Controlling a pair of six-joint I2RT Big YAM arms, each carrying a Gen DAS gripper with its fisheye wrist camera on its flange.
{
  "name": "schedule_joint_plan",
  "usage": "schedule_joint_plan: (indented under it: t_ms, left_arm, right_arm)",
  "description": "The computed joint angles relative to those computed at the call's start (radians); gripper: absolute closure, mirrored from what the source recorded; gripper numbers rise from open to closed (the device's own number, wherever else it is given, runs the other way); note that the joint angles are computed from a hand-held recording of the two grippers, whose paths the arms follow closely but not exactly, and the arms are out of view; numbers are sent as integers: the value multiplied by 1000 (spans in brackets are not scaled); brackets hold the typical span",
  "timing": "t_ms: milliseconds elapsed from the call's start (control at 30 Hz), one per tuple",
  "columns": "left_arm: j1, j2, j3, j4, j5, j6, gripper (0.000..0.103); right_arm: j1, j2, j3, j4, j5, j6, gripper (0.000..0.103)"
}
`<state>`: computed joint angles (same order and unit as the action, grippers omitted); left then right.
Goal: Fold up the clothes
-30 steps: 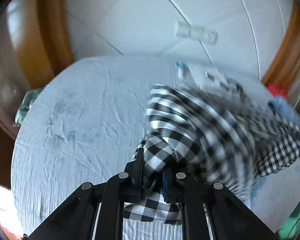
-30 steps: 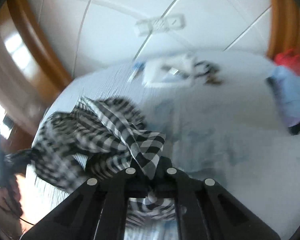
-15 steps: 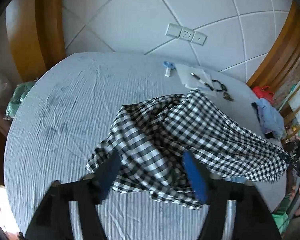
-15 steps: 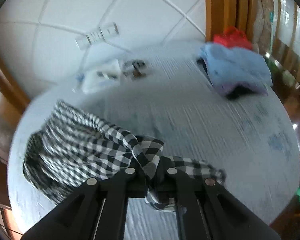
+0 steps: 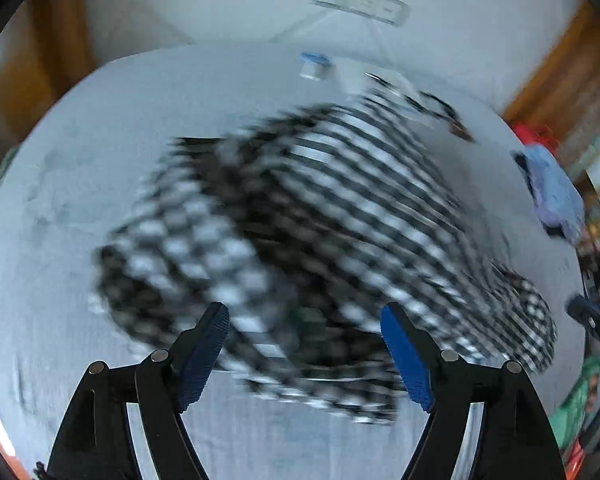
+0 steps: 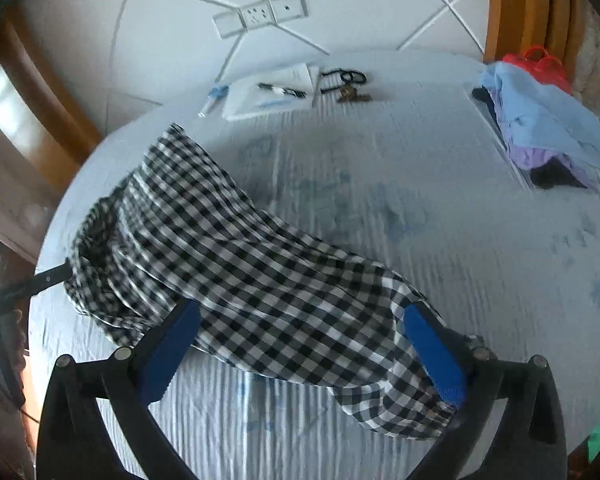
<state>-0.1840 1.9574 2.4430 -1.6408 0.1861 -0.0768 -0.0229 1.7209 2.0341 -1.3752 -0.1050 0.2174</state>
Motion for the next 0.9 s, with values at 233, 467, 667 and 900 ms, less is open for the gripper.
schedule_joint_plan:
  t_ms: [233,467,667,900]
  left_arm:
    - [-154,21,-38,14,16,-3,24]
    - [-234,67,-87,62,-170,-49,47]
    - [-162,26,-67,70,-187,-112,101]
    - [-29,-36,-47,45,-91,-59,96]
  right_arm:
    - [-69,-44,-79,23,-9,5,0]
    - [-129,-84,-150,29,-30,-22,0]
    - [-142,-72,-148,25,-48,-51,0]
    - [-113,-30,-83,23,-78,-74,0]
